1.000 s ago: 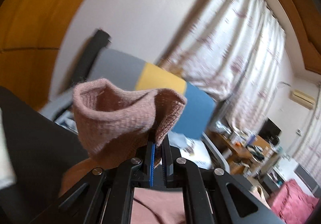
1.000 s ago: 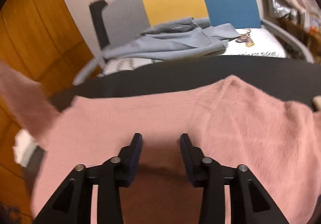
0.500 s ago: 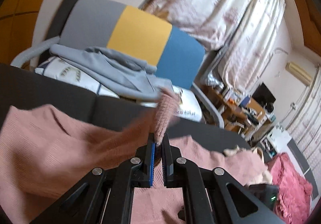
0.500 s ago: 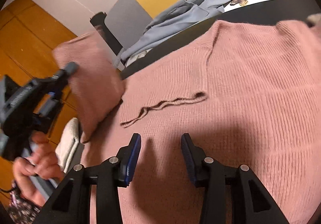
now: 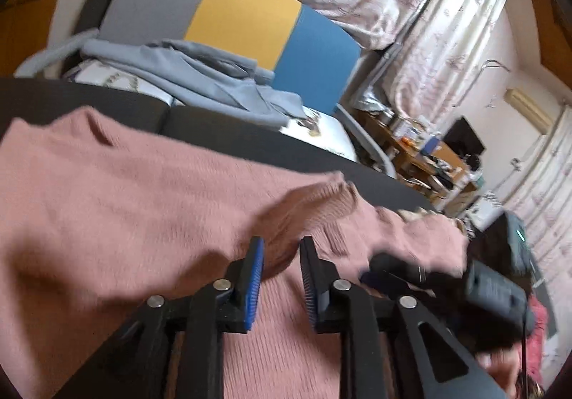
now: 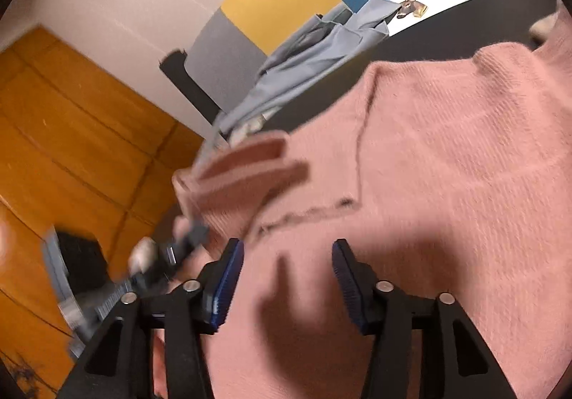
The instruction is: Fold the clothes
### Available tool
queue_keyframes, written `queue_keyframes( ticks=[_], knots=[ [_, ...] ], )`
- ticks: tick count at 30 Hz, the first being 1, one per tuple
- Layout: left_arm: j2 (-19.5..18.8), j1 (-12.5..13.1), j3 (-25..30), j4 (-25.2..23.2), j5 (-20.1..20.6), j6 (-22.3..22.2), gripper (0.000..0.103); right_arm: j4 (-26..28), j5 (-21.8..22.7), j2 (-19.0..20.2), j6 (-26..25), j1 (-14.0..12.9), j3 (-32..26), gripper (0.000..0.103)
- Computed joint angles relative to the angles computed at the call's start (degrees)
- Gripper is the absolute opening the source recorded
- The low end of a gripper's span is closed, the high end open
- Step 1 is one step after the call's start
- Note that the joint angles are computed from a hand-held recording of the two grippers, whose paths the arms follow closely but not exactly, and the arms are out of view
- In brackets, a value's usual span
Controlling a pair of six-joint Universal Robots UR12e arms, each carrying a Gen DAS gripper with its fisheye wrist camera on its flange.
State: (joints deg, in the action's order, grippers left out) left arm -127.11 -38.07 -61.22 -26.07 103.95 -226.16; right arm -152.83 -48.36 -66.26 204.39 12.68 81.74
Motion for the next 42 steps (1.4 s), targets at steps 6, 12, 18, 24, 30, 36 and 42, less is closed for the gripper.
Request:
queue_keyframes(
  ticks=[6,12,18,24,30,36,42],
  knots=[
    [2.33,-0.85,-4.01,2.0,-1.86,2.85,0.026,4.81,7.37,3.1,3.09,0.18,-5.32,0.065],
    [7.72,-1.65,-11.07,-6.63,7.97,1.11,0.026,9.35,-0.48,1.79,2.5,1.24,-4.88,0.065],
    [11.74,0.15,-16.39,-10.91,9.35,-4.37,0.022,13.1,-2.45,2.69,-2.32,2.27,-6.1,0.023],
    [12.57,0.8,-18.11,-9.19,9.66,-6.4,0.022,18.13,-6.92,3.58,-16.07,5.27,-12.02,0.01],
    [11.41,1.87,-15.5,-12.29,12.53,-6.86,0.022,9.74,-8.27,4.34,-15.54,6.48,-16.83,0.008],
    [11.17,2.5,-15.29,-11.74,14.56,-5.63,0.011,3.2,-5.69,5.07,-9.96,6.52,-18.73,0.006],
    [12.2,2.94,-19.82,3.59,8.96,-0.13,0.011,1.61,-4.56,5.9,-5.69,6.03,-19.9,0.006]
  ],
)
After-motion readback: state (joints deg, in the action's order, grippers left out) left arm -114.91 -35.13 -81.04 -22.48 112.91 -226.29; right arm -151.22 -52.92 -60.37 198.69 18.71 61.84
